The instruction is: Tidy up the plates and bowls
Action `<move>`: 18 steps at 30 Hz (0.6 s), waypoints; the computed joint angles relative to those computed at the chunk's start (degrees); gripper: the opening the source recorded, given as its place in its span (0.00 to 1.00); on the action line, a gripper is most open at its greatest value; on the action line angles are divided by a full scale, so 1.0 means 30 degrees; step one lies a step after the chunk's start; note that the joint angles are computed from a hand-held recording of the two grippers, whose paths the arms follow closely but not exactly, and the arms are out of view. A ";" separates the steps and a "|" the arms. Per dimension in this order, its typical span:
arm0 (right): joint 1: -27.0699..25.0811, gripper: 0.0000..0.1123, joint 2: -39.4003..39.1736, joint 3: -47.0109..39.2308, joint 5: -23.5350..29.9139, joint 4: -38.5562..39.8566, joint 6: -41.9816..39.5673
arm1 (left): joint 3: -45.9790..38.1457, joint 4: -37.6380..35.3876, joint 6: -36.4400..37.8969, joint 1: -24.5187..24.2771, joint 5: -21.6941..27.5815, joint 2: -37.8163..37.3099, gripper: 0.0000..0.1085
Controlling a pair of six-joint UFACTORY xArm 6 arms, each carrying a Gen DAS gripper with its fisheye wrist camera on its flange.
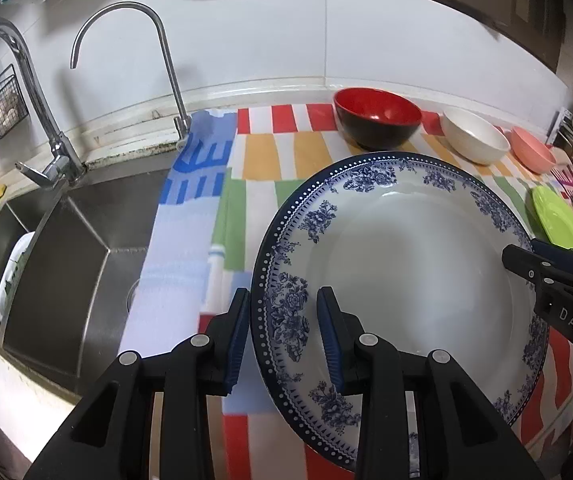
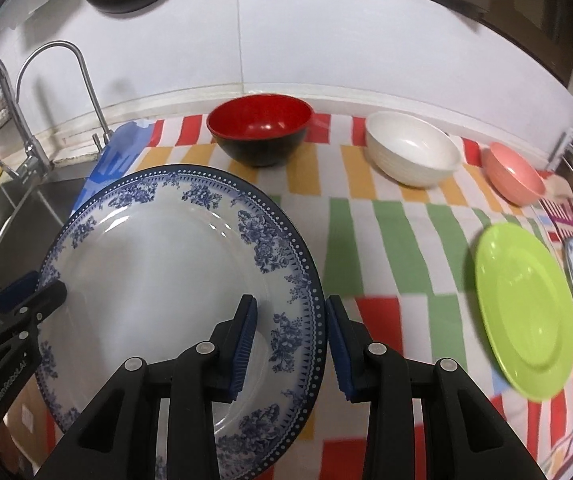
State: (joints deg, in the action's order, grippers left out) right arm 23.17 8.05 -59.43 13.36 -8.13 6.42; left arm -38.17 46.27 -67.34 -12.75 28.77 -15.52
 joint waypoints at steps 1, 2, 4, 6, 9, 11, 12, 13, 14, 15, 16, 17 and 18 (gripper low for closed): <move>-0.0060 0.32 -0.0267 0.0357 -0.0071 -0.0150 0.0161 | 0.0112 0.0009 -0.0188 -0.0193 0.0136 -0.0108 0.31; -0.0129 0.32 -0.0522 0.0708 -0.0146 -0.0175 0.0165 | 0.0231 0.0006 -0.0418 -0.0412 0.0313 -0.0222 0.31; -0.0243 0.32 -0.1028 0.1401 -0.0250 0.0060 -0.0154 | 0.0424 -0.0085 -0.0806 -0.0842 0.0745 -0.0402 0.31; -0.0321 0.32 -0.1419 0.1957 -0.0304 0.0548 -0.0798 | 0.0598 -0.0436 -0.1048 -0.1321 0.1187 -0.0535 0.31; -0.0390 0.32 -0.1868 0.2614 -0.0100 0.1622 -0.2074 | 0.0772 -0.0601 -0.1215 -0.1758 0.1488 -0.0575 0.31; -0.0464 0.32 -0.2074 0.2988 -0.0079 0.1959 -0.2447 | 0.0868 -0.0819 -0.1288 -0.1963 0.1579 -0.0552 0.31; -0.0500 0.32 -0.2160 0.3192 -0.0115 0.2088 -0.2605 | 0.0896 -0.0836 -0.1344 -0.2060 0.1610 -0.0509 0.31; -0.0532 0.32 -0.2198 0.3291 -0.0060 0.2245 -0.2749 | 0.0923 -0.0867 -0.1357 -0.2121 0.1622 -0.0458 0.31; -0.0550 0.32 -0.2242 0.3387 0.0007 0.2367 -0.2846 | 0.0949 -0.0948 -0.1379 -0.2186 0.1622 -0.0392 0.31; -0.0584 0.32 -0.2285 0.3515 0.0004 0.2467 -0.2969 | 0.0989 -0.1019 -0.1313 -0.2137 0.1548 -0.0356 0.31; -0.0616 0.32 -0.2309 0.3631 -0.0004 0.2437 -0.2975 | 0.1037 -0.1080 -0.1311 -0.2158 0.1516 -0.0325 0.31; -0.0628 0.32 -0.2293 0.3660 0.0044 0.2435 -0.2939 | 0.1061 -0.1166 -0.1286 -0.2173 0.1500 -0.0283 0.31; -0.0646 0.32 -0.2303 0.3736 0.0050 0.2436 -0.2917 | 0.1080 -0.1254 -0.1229 -0.2158 0.1467 -0.0233 0.31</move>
State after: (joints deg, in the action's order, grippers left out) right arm 21.23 1.14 -48.22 13.51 -0.82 -2.34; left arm -34.92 42.51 -71.02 -19.22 33.17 -16.22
